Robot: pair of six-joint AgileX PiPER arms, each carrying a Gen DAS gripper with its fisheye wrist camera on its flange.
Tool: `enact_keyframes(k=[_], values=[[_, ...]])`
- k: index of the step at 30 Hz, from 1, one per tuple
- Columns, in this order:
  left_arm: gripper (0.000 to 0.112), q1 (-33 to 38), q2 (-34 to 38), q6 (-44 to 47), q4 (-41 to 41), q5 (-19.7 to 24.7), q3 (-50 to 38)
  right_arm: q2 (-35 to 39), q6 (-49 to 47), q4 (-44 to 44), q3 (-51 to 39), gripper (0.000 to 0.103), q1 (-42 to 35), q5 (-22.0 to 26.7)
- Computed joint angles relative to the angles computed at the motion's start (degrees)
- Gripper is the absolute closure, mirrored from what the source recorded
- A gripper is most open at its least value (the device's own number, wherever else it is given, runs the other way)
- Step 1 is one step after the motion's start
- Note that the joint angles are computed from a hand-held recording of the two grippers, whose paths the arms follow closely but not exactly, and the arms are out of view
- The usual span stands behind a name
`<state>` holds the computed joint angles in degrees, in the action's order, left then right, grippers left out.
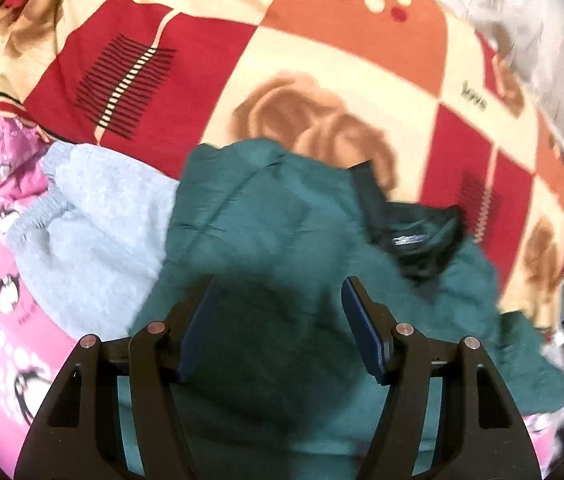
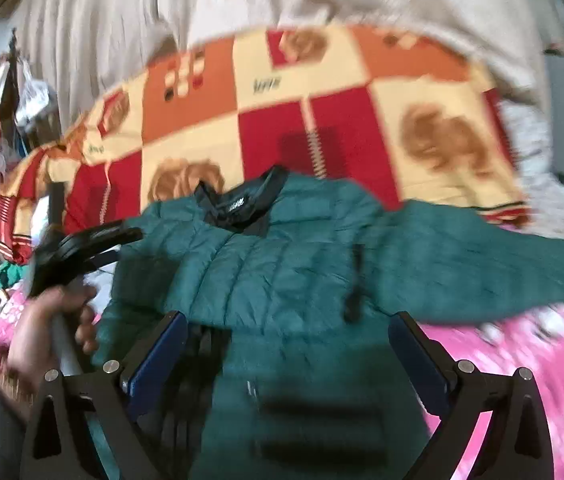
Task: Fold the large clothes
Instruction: 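Grasp the cuff of the other jacket sleeve with the right tool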
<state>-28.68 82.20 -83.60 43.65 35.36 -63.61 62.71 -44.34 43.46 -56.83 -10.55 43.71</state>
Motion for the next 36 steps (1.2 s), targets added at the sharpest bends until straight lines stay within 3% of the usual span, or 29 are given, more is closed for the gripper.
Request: enact_keyframes(k=[3,5,6,8,10,13,16,18,20,22,23,25,26,28,30,32,36], values=[[0.048,5.4,1.2,5.7,-5.6,-5.2,2.5,15.7,5.1,-2.0,-10.3,0.006,9.3,-3.3],[0.048,8.5,0.9,5.1,-8.0,-12.0,6.7,23.0,6.7,-3.2,-14.4,0.008,12.8,-5.7],[0.048,8.8,1.2,4.5,-8.3,-13.0,7.3,27.1,6.0,-2.9,-16.7,0.01,13.7,-5.0],[0.048,9.0,2.6,6.7,-10.3,-13.6,7.3,35.7,7.6,-7.4,-23.3,0.015,14.7,-1.9],[0.048,8.1,3.3,5.6,-8.6,-13.6,7.1,40.5,10.4,-13.8,-26.2,0.016,14.3,-3.5],[0.046,7.0,5.2,8.0,-9.5,-12.2,5.5,44.9,13.0,-11.8,-28.8,0.018,9.6,-2.7],[0.042,6.0,5.9,7.6,-7.7,-10.6,4.8,45.1,14.3,-15.4,-28.5,0.017,11.1,-4.4],[0.042,6.1,5.4,9.6,-9.9,-10.2,4.8,44.6,16.9,-19.2,-27.3,0.01,13.5,-6.3],[0.042,5.7,4.0,9.5,-10.6,-8.8,5.2,44.7,18.7,-21.6,-28.3,0.008,14.7,-3.8],[0.042,4.1,1.1,3.3,-6.0,-6.2,6.1,43.3,23.4,-24.8,-29.4,0.015,15.9,-0.6],[0.042,3.4,-0.2,-0.1,-3.2,-5.5,6.9,40.6,24.2,-23.9,-27.3,0.015,16.0,-1.9],[0.042,2.6,-1.3,0.0,-3.7,-4.3,7.7,34.0,23.3,-20.2,-19.8,0.01,17.0,-9.2],[0.042,3.3,0.2,3.4,-7.3,-4.1,7.0,32.7,25.0,-21.7,-17.9,0.0,18.4,-10.5],[0.042,4.2,2.4,10.9,-15.1,-4.2,6.5,36.6,32.4,-31.3,-19.4,0.001,21.7,-6.2],[0.042,3.2,0.4,10.0,-13.8,-2.2,6.8,38.5,39.6,-38.1,-18.8,0.005,24.4,-4.0],[0.042,1.7,-3.7,6.2,-10.8,-1.0,8.2,32.9,41.2,-36.7,-13.1,0.007,23.8,-9.3],[0.042,-4.7,-10.6,-4.1,-3.2,5.1,11.3,21.0,31.5,-27.1,-4.2,0.007,17.0,-14.2]])
